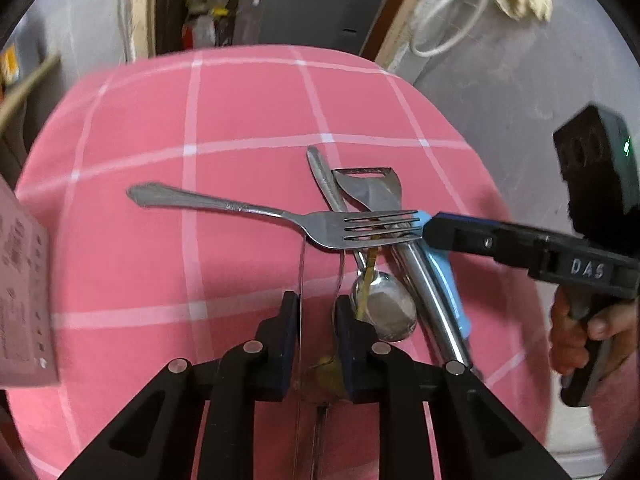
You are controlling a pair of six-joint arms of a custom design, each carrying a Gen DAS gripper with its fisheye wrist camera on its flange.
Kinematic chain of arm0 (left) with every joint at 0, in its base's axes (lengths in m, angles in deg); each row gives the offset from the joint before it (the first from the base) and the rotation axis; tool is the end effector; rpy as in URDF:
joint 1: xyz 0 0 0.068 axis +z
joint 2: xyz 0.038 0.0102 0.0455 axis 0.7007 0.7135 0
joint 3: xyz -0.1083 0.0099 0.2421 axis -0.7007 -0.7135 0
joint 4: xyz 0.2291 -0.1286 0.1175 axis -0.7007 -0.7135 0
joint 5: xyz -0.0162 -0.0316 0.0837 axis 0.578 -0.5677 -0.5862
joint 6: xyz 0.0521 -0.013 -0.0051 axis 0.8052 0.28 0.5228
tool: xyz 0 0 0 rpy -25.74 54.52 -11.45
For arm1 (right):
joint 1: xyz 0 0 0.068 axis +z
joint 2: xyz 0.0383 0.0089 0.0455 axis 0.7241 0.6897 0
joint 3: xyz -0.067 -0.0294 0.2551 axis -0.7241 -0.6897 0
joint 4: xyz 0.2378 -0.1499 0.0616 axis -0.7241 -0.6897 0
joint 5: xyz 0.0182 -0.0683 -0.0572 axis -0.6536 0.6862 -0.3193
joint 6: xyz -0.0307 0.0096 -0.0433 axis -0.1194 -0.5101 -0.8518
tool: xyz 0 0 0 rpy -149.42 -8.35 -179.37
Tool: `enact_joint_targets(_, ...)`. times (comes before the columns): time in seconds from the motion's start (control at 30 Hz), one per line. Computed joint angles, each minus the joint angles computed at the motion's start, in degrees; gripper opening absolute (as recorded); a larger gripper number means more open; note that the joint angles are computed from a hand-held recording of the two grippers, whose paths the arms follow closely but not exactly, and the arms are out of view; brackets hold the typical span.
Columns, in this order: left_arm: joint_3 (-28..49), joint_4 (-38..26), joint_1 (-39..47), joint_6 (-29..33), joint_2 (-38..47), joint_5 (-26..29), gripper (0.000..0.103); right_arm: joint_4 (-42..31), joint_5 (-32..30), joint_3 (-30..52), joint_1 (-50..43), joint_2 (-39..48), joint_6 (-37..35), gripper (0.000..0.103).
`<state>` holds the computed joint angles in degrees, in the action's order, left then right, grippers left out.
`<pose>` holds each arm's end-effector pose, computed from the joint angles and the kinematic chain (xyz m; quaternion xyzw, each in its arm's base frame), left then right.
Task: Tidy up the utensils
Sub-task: 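Grasp the blue-handled spoon with the right tool while the left tool grasps the thin wire utensil, then lift the blue-handled spoon with the right tool while the left tool holds the wire utensil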
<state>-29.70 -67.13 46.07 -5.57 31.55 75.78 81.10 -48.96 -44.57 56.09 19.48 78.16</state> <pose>0.3289 -0.0065 0.0960 0.2160 0.9413 -0.1878 0.1790 0.3116 0.0673 0.0574 0.0598 0.9330 0.2694 0.2311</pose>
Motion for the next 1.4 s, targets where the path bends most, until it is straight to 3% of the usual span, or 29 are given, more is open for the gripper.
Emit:
enact_joint_targets(0.07,0.5,-0.8,0.3,0.0,0.4,0.4,0.018,-0.4,0.0,0.4,0.1,0.4,-0.4,0.028)
enact_joint_targets(0.17,-0.3,-0.4,-0.3,0.5,-0.4,-0.8,0.018,-0.1,-1.6,0.4,-0.3,0.9,0.2,0.015)
enact_joint_targets(0.33,2.1,-4.3,1.5,-1.1,1.4,2.1,0.018,2.2,-3.7,-1.7,-0.6,0.0,3.1,0.009)
enact_joint_targets(0.57,-0.4,-8.2,6.1,-1.3,-0.3,5.2,0.018,7.6,-0.9,-9.7,2.6,-5.6,7.8,0.008)
enact_joint_targets(0.77,-4.3,-10.4,10.3,0.3,-3.2,7.1,0.018,14.3,4.6,-17.9,6.7,-10.5,16.5,0.007)
enact_joint_targets(0.9,-5.7,-11.3,13.4,1.2,-4.9,9.1,0.018,15.4,7.3,-19.3,9.6,-10.9,20.1,0.008)
enact_joint_targets(1.03,-6.2,-11.9,14.8,1.9,-5.5,9.6,0.018,12.5,8.0,-17.9,11.1,-10.5,20.9,0.009)
enact_joint_targets(1.23,-6.6,-11.5,15.3,2.4,-5.5,9.7,0.018,5.4,13.5,-14.2,16.6,-11.1,20.3,0.022)
enact_joint_targets(1.4,-6.2,-11.6,15.2,1.8,-5.1,10.1,0.018,-0.6,18.4,-11.6,20.2,-11.4,18.5,0.024)
